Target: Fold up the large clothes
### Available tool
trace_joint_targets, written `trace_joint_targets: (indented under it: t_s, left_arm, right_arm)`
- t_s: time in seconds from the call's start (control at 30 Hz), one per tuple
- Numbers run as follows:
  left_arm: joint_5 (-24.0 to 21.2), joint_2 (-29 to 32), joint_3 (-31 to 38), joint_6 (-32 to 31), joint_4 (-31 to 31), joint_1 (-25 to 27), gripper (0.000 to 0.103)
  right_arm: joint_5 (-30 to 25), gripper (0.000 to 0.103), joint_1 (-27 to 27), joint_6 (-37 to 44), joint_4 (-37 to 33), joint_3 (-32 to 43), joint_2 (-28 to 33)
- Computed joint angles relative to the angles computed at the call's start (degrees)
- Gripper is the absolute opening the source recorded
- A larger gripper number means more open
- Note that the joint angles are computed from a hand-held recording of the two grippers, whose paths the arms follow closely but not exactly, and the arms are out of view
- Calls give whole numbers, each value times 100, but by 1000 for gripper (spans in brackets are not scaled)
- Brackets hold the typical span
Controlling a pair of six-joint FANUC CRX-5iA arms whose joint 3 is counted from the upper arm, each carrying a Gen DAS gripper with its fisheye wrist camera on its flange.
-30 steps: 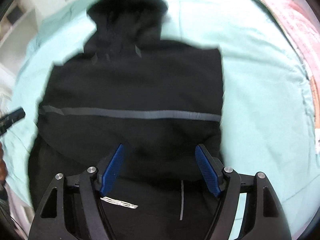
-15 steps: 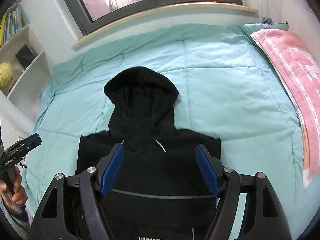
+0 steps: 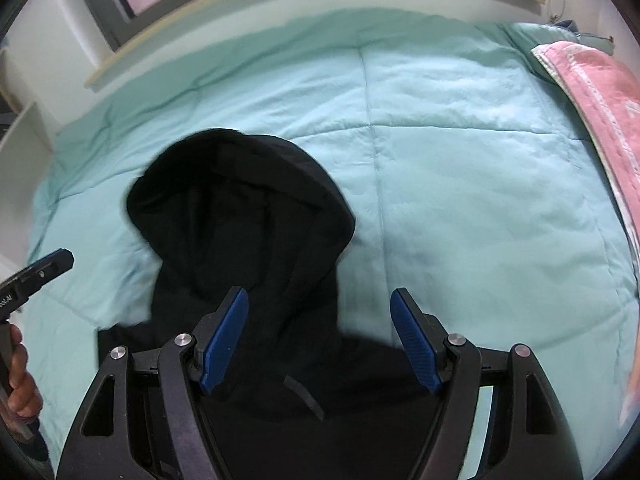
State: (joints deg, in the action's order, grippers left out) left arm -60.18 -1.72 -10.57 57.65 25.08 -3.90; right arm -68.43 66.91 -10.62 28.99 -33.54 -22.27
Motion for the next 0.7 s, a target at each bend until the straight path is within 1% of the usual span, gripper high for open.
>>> trace_joint_targets:
  t_s: [0.1,0.17,0.23,0.3,0.37,0.4,0.43,0.47,0.5,0.53,0.57,0.6,0.63,0.67,0.7]
  left_arm:
    - [290,469,307,371,-448,-303,54]
    - [541,793,551,752,-883,-521,54]
    - [669,1099,827,1159,-1318,-685,54]
    - [759,1353,1007,1358,-1453,-751,54]
    - [801,1586,1230,1643,-1713,-822,54]
    - [786,1682,1329,1692,-1770,-825,48]
    - [812,1692,1320,1631,-1691,-793,26]
    - [743,1708,1278,1358,-1364,-683,22]
    - [713,1648,1117,952,-866,-509,21]
    - [759,1538,945,667,-564,-411,21]
    - [765,1389,689,183,-116,-247,23]
    - [639,1306,522,-143,218,-96,27]
    - [526,1294,470,-241,320,-20,30]
    - [358,1341,461,-305,313,38,31]
    - [219,1493,576,-200,32,3,32]
  right_arm:
    - [392,78,-563,290,-131,-66,279]
    - [672,78,-899,487,-214,-101,465]
    - [986,78,-1171,704,-303,-99,627]
    - [1372,78,-1445,991,-353,-41,866]
    - [1543,78,-1691,1500,-474,224,1288]
    - [1579,70,-1802,1725,-532,345,1473]
    - [1447,56,-1906,1899,-541,518,1713]
    - [1271,19,-1932,1872,-445,585,1810]
    - [1211,17,-1951,1545,-140,458,1708]
    - [1275,17,-1961,919,242,218,1405]
    - [1480,17,-1934,285,646,-153,961]
    - [1509,17,-1870,-48,889,-365,717]
    - [1381,26,-1718,-369,1192,-581,474]
    - [1173,41,-1550,-505,1382,-710,398]
    - [1082,45,-1468,-473,1397,-777,407]
